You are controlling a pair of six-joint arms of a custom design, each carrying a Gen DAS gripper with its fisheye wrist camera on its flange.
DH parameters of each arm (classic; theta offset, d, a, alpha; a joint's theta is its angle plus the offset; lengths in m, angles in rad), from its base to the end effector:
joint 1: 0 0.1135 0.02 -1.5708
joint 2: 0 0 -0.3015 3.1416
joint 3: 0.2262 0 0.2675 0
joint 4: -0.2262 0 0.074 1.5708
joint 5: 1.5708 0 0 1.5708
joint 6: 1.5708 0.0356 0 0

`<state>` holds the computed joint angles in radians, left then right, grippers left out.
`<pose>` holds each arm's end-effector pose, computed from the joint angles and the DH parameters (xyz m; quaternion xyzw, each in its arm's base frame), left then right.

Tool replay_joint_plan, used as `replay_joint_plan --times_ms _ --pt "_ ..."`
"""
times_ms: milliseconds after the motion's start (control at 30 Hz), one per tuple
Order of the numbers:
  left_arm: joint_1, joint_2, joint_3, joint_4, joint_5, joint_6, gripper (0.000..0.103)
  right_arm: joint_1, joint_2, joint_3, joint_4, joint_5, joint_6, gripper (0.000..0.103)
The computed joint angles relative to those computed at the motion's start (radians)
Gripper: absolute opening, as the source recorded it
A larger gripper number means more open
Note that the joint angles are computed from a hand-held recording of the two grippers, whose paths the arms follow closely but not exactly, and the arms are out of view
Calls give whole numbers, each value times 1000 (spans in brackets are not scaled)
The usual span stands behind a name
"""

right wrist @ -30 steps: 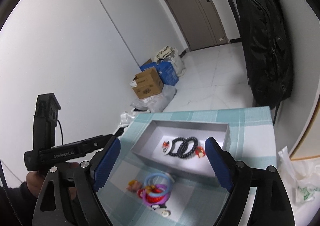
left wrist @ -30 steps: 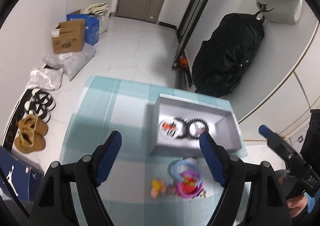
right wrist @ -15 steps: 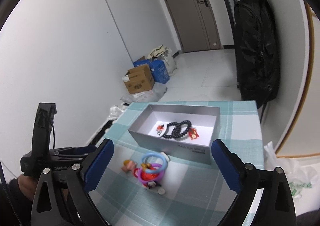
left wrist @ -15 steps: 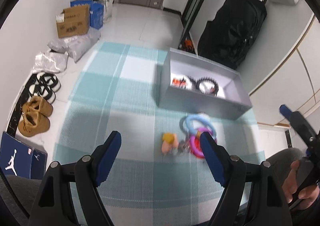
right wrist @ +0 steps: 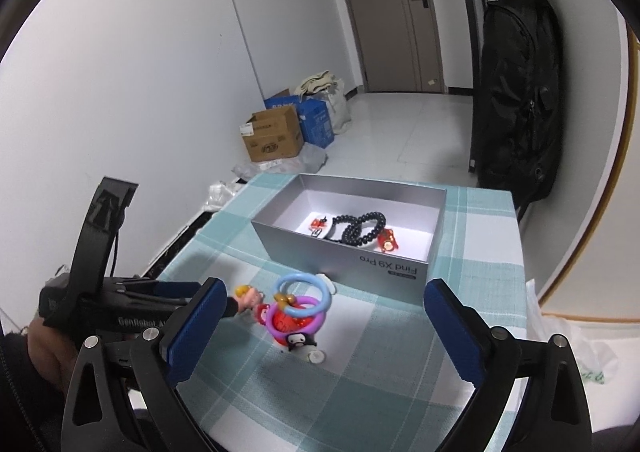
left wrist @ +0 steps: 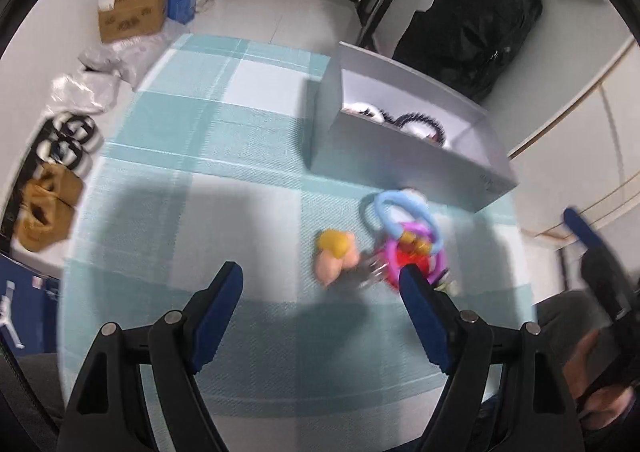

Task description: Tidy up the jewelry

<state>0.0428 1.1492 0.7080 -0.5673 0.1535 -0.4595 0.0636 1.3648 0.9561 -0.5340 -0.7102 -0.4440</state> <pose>0.2162 0.0038 0.2392 -0.2174 0.9331 -0.1293 0.2554 0.2787 0.0410 0.2784 -0.3279 0.8362 0.2700 0.3469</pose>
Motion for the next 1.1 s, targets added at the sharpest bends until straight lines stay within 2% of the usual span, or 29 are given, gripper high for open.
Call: replay_joint_plan --times_ms 167,233,267,300,467,533,567,600,767,967,1100 --pt "2 36 4 34 32 -6 75 3 16 3 5 23 20 100" --pt "9 50 4 37 45 0 68 -3 19 5 1 18 23 100" --pt "15 57 3 37 59 1 61 -6 21 7 -2 14 26 100" --pt "21 63 3 36 69 1 60 -7 22 8 -2 11 30 100" --pt "38 60 -7 62 89 -11 59 1 26 11 -13 13 29 100" --pt "45 69 -4 66 94 -7 51 8 23 8 -15 19 21 100" --pt "50 76 -1 65 106 -2 40 12 21 7 -15 24 17 100" --pt "53 84 3 59 113 3 34 15 22 5 -14 28 14 100" --pt "70 87 2 56 147 9 19 16 30 5 -6 42 23 100" --pt "49 86 9 47 101 9 19 11 37 8 -6 51 33 100" --pt "60 82 7 47 107 4 19 16 42 9 -9 63 26 100"
